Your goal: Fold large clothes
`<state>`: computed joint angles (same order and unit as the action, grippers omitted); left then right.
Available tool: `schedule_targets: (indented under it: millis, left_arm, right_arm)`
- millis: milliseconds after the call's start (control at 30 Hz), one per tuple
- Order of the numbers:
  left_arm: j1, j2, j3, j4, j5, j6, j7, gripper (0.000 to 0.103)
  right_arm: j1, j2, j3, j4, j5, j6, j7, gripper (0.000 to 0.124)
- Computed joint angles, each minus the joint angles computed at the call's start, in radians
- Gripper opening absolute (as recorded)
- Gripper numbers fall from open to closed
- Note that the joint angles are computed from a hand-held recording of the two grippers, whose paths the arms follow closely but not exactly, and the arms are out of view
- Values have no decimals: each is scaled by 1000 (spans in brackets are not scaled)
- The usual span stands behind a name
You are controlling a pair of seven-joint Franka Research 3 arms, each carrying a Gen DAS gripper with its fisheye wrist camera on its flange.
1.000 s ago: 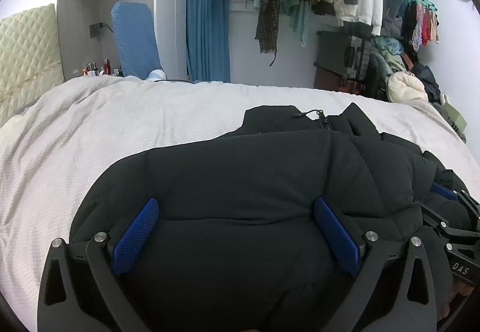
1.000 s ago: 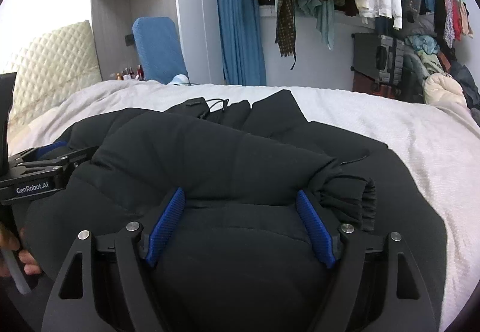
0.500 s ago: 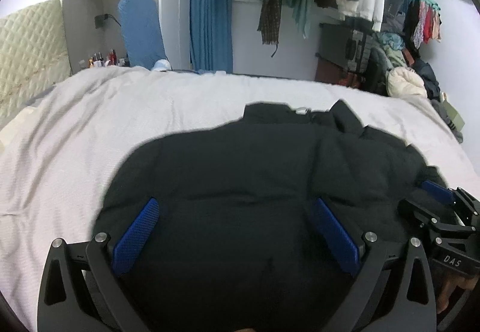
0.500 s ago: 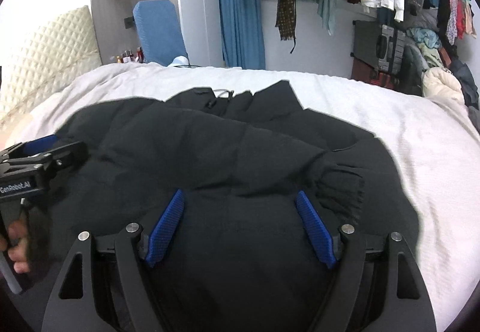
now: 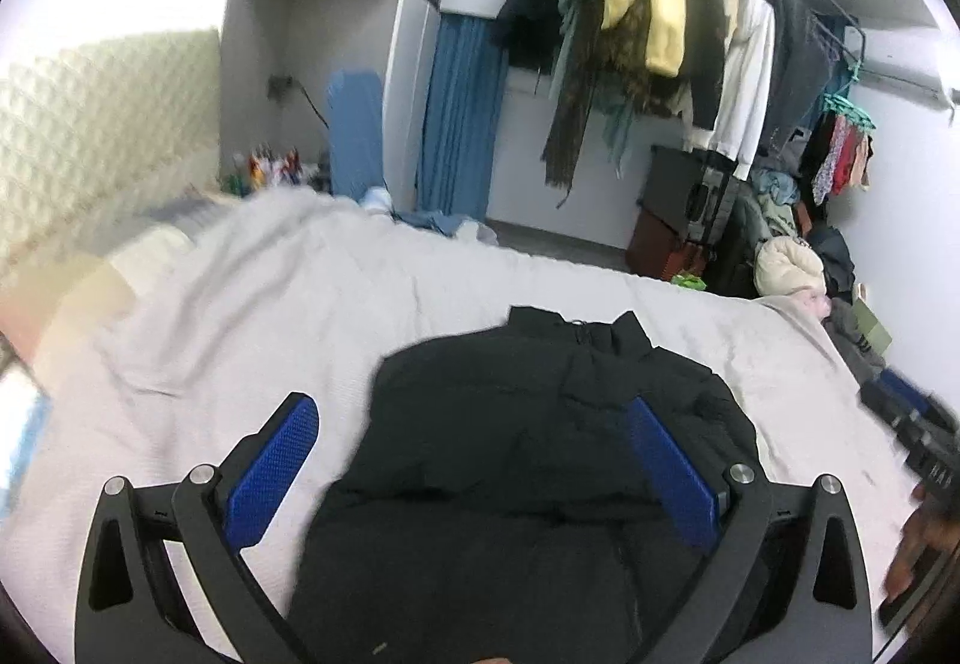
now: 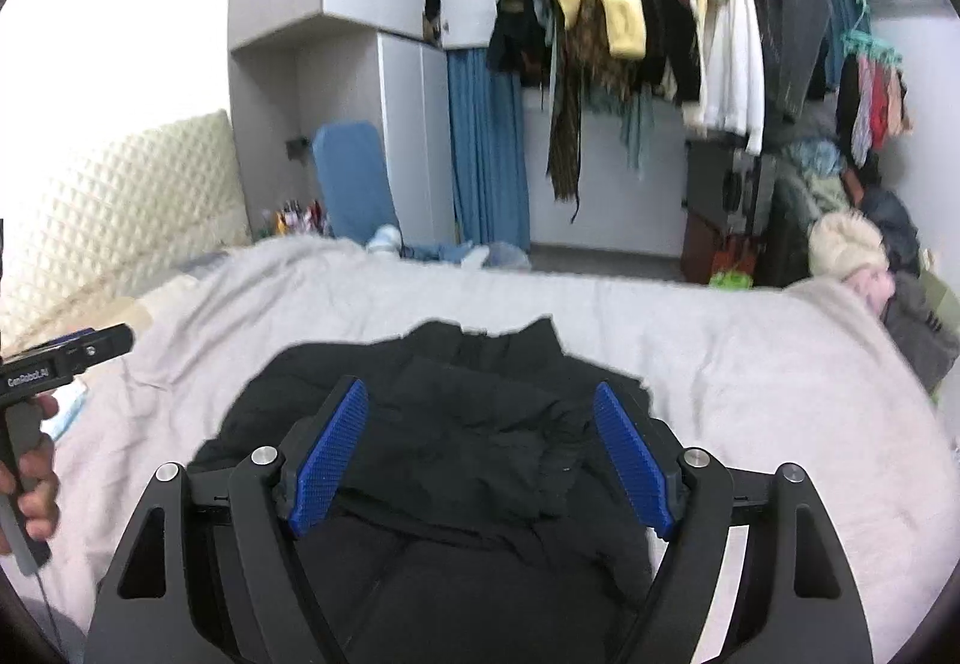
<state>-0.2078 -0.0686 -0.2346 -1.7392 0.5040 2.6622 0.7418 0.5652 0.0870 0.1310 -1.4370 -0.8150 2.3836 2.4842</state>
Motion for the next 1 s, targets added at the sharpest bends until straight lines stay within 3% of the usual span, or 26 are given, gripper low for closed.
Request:
schedule_targets:
  millis: [233,467,633,833,1000]
  left_arm:
    - [-23,-382,64,-256,-177,-44,215,103]
    - [-44,-685,172,-473,-315,-152,399,103]
    - [-97,-762,294,-607,-500,-136,478,103]
    - [-95,-732,337,-696,-613,-107,571,102]
    - [-171,-667,377,-781,-762,-32,663,102]
  right_arm:
    - [-23,-205,71,-104,3,-58,-28,78]
    - [-76,-439,95,-359,168,-74,-96,78]
    - [-118,-581,103,-570,266,-41,-52,78]
    - [-132,-701,96,-800,436,38,-23,78]
    - [-142,-758,92,-959,588,118,-16,78]
